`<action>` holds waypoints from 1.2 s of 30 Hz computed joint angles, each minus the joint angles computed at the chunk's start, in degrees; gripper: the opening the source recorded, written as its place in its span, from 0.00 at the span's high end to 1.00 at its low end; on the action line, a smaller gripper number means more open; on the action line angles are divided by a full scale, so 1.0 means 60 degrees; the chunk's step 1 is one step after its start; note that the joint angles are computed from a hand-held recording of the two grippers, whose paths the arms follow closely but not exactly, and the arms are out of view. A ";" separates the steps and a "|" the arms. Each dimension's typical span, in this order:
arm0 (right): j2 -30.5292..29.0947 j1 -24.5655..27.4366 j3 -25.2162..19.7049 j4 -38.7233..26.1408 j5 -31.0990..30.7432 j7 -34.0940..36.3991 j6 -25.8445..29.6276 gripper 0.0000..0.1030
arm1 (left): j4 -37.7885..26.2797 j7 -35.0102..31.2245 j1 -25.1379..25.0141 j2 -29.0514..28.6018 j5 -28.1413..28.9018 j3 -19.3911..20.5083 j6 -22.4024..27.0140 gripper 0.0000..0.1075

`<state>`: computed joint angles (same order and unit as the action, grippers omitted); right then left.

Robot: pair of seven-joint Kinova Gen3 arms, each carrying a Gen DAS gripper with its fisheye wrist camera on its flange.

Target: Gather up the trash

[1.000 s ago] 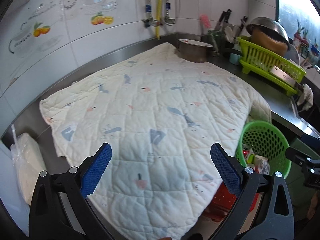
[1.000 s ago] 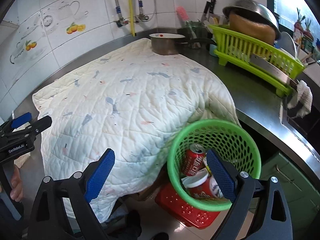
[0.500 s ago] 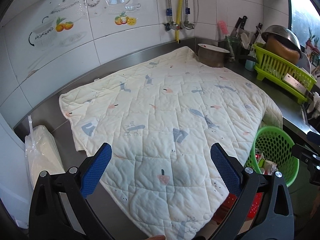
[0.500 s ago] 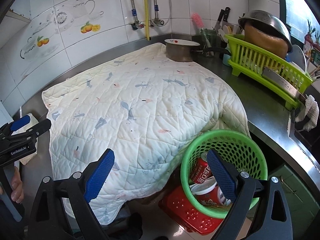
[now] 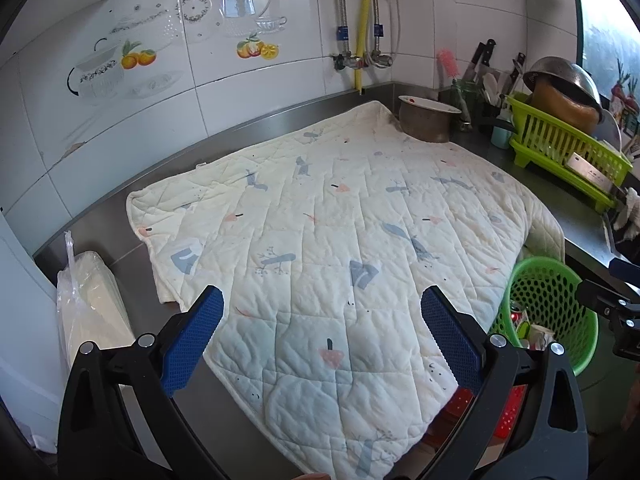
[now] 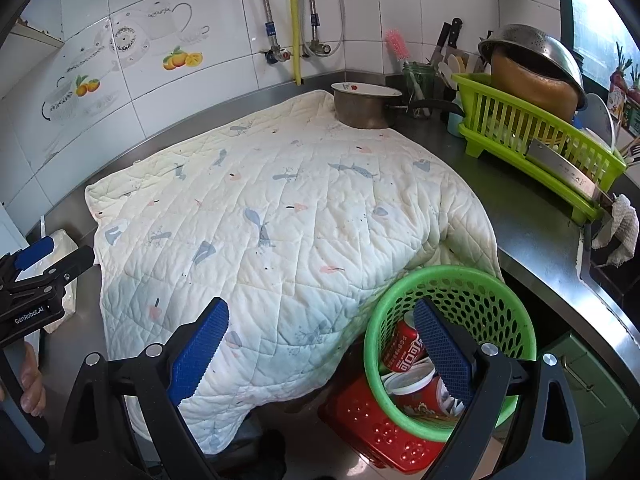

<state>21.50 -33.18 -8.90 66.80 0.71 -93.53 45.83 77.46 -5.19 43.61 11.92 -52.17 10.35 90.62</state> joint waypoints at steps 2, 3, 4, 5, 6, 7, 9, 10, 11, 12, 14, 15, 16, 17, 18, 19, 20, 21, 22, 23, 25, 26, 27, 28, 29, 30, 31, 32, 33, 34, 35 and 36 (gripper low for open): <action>-0.0053 -0.0090 0.0086 0.0059 0.0130 -0.0140 -0.0047 0.12 | -0.0029 0.0062 0.0040 0.0025 -0.0063 0.0009 0.0001 0.09; -0.0119 -0.0140 0.0140 0.0150 0.0220 -0.0265 -0.0117 0.12 | -0.0033 0.0075 0.0058 0.0036 -0.0096 0.0008 0.0003 0.09; -0.0181 -0.0109 0.0129 0.0234 0.0210 -0.0308 -0.0166 0.12 | -0.0053 0.0076 0.0105 0.0071 -0.0176 0.0017 0.0016 0.09; -0.0229 -0.0088 0.0122 0.0301 0.0212 -0.0351 -0.0205 0.12 | -0.0101 0.0067 0.0164 0.0126 -0.0261 0.0020 0.0065 0.09; -0.0289 -0.0079 0.0134 0.0379 0.0242 -0.0416 -0.0252 0.12 | -0.0153 0.0081 0.0219 0.0166 -0.0313 0.0014 0.0106 0.09; -0.0378 -0.0080 0.0147 0.0496 0.0285 -0.0493 -0.0324 0.12 | -0.0167 0.0102 0.0261 0.0178 -0.0368 0.0001 0.0085 0.09; -0.0533 -0.0106 0.0159 0.0689 0.0409 -0.0618 -0.0466 0.12 | -0.0223 0.0160 0.0378 0.0226 -0.0525 -0.0015 0.0100 0.09; -0.0617 -0.0165 0.0193 0.0800 0.0544 -0.0738 -0.0558 0.12 | -0.0276 0.0156 0.0444 0.0274 -0.0604 -0.0022 0.0147 0.09; -0.0763 -0.0243 0.0234 0.0993 0.0733 -0.0875 -0.0714 0.12 | -0.0300 0.0161 0.0518 0.0312 -0.0698 -0.0035 0.0186 0.09; -0.0842 -0.0261 0.0225 0.1097 0.0824 -0.0956 -0.0789 0.11 | -0.0344 0.0152 0.0575 0.0349 -0.0757 -0.0050 0.0224 0.09; -0.1033 -0.0243 0.0187 0.1380 0.0906 -0.1131 -0.1022 0.11 | -0.0399 0.0156 0.0682 0.0373 -0.0826 -0.0069 0.0238 0.09; -0.1130 -0.0232 0.0160 0.1523 0.0942 -0.1199 -0.1107 0.11 | -0.0435 0.0149 0.0716 0.0387 -0.0848 -0.0083 0.0250 0.09; -0.1191 -0.0218 0.0127 0.1609 0.0972 -0.1236 -0.1142 0.11 | -0.0492 0.0150 0.0773 0.0419 -0.0890 -0.0093 0.0309 0.09; -0.1304 -0.0209 0.0106 0.1789 0.1015 -0.1296 -0.1249 0.11 | -0.0518 0.0164 0.0833 0.0432 -0.0935 -0.0102 0.0339 0.09; -0.1384 -0.0192 0.0078 0.1912 0.1038 -0.1345 -0.1317 0.11 | -0.0533 0.0179 0.0880 0.0435 -0.0964 -0.0108 0.0347 0.09; -0.1446 -0.0136 0.0023 0.1999 0.1001 -0.1309 -0.1355 0.11 | -0.0563 0.0192 0.0931 0.0452 -0.1009 -0.0115 0.0377 0.09; -0.1525 -0.0126 0.0002 0.2109 0.1032 -0.1334 -0.1405 0.11 | -0.0607 0.0215 0.0992 0.0483 -0.1070 -0.0126 0.0443 0.09; -0.1605 -0.0151 0.0013 0.2221 0.1130 -0.1434 -0.1465 0.10 | -0.0631 0.0231 0.1040 0.0495 -0.1117 -0.0136 0.0466 0.09; -0.1650 -0.0142 -0.0005 0.2281 0.1166 -0.1476 -0.1493 0.10 | -0.0658 0.0240 0.1078 0.0504 -0.1142 -0.0142 0.0479 0.09; -0.1715 -0.0115 -0.0029 0.2356 0.1180 -0.1481 -0.1519 0.10 | -0.0683 0.0253 0.1116 0.0516 -0.1173 -0.0148 0.0490 0.09; -0.1789 -0.0089 -0.0063 0.2457 0.1227 -0.1544 -0.1586 0.10 | -0.0749 0.0250 0.1194 0.0561 -0.1240 -0.0159 0.0521 0.09; -0.1841 -0.0055 -0.0085 0.2519 0.1223 -0.1531 -0.1635 0.10 | -0.0776 0.0233 0.1229 0.0581 -0.1265 -0.0164 0.0519 0.09; -0.1882 -0.0046 -0.0090 0.2558 0.1256 -0.1562 -0.1655 0.10 | -0.0781 0.0230 0.1258 0.0591 -0.1278 -0.0173 0.0513 0.09; -0.1893 -0.0047 -0.0097 0.2567 0.1290 -0.1606 -0.1665 0.10 | -0.0798 0.0232 0.1288 0.0606 -0.1291 -0.0183 0.0519 0.09; -0.1923 -0.0030 -0.0110 0.2601 0.1294 -0.1618 -0.1699 0.10 | -0.0798 0.0237 0.1312 0.0606 -0.1298 -0.0190 0.0505 0.09; -0.1943 -0.0016 -0.0123 0.2622 0.1302 -0.1627 -0.1714 0.10 | -0.0821 0.0242 0.1344 0.0626 -0.1309 -0.0196 0.0525 0.09; -0.1960 -0.0021 -0.0124 0.2639 0.1339 -0.1669 -0.1730 0.10 | -0.0843 0.0258 0.1376 0.0649 -0.1318 -0.0209 0.0565 0.09; -0.1976 -0.0020 -0.0133 0.2662 0.1359 -0.1688 -0.1757 0.10 | -0.0823 0.0256 0.1376 0.0629 -0.1305 -0.0217 0.0522 0.09; -0.1985 -0.0003 -0.0150 0.2672 0.1351 -0.1673 -0.1769 0.10 | -0.0812 0.0250 0.1382 0.0624 -0.1306 -0.0223 0.0511 0.09; -0.1987 0.0021 -0.0168 0.2670 0.1323 -0.1639 -0.1770 0.10 | -0.0834 0.0261 0.1410 0.0649 -0.1329 -0.0230 0.0559 0.09; -0.1991 0.0030 -0.0175 0.2674 0.1321 -0.1630 -0.1782 0.10 | -0.0838 0.0277 0.1431 0.0649 -0.1336 -0.0230 0.0561 0.09; -0.1987 0.0036 -0.0183 0.2671 0.1313 -0.1621 -0.1791 0.10 | -0.0852 0.0280 0.1450 0.0651 -0.1343 -0.0232 0.0574 0.09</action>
